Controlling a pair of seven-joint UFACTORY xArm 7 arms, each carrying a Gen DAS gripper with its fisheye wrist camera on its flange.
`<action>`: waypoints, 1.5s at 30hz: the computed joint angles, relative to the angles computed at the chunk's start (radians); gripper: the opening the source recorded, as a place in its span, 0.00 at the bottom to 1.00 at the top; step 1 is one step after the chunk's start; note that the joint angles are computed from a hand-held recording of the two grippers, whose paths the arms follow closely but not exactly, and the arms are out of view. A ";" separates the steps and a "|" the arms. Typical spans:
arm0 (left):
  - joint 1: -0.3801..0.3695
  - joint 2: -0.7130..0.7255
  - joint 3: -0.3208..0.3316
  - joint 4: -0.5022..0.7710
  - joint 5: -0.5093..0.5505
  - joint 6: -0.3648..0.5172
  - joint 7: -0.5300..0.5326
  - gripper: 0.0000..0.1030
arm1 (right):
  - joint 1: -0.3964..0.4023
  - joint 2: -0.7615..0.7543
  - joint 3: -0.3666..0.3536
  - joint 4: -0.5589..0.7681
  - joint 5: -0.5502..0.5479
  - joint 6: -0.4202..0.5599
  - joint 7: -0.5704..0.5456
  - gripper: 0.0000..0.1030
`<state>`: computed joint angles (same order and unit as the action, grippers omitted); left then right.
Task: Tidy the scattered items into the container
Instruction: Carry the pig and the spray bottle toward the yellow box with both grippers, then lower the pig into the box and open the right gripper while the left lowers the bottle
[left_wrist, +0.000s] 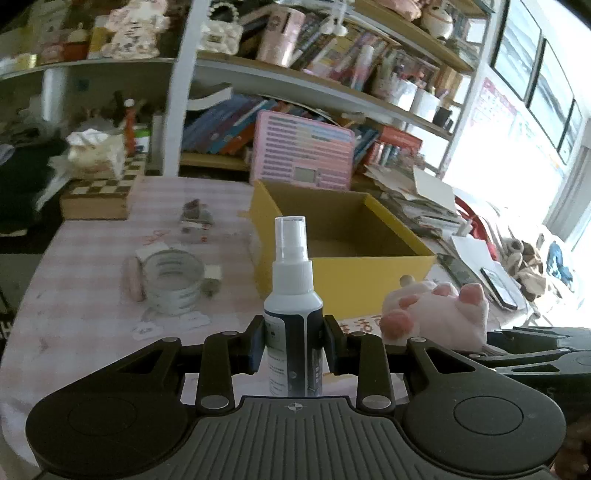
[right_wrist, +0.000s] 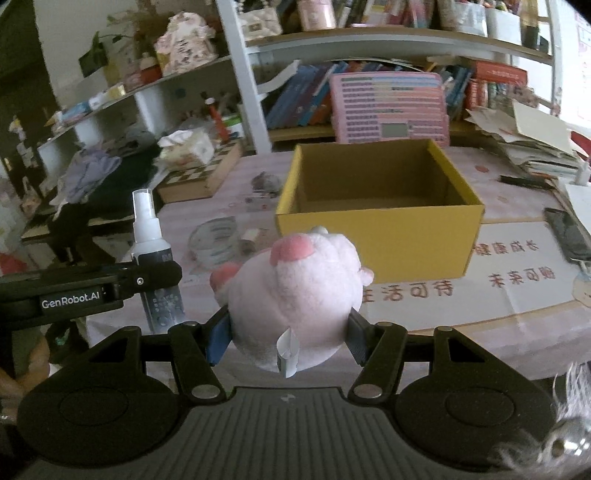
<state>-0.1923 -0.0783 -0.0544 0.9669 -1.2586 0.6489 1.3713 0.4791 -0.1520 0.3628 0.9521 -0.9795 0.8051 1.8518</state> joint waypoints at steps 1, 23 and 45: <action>-0.003 0.003 -0.003 0.003 0.001 0.000 0.000 0.30 | -0.001 -0.008 -0.003 -0.008 0.006 0.000 -0.002 0.58; -0.062 0.124 -0.090 0.150 0.022 -0.081 -0.049 0.30 | -0.170 -0.145 -0.027 -0.132 0.096 -0.120 -0.188 0.58; -0.113 0.279 -0.197 0.339 0.067 -0.349 -0.173 0.30 | -0.427 -0.167 -0.069 -0.164 0.023 -0.458 -0.421 0.58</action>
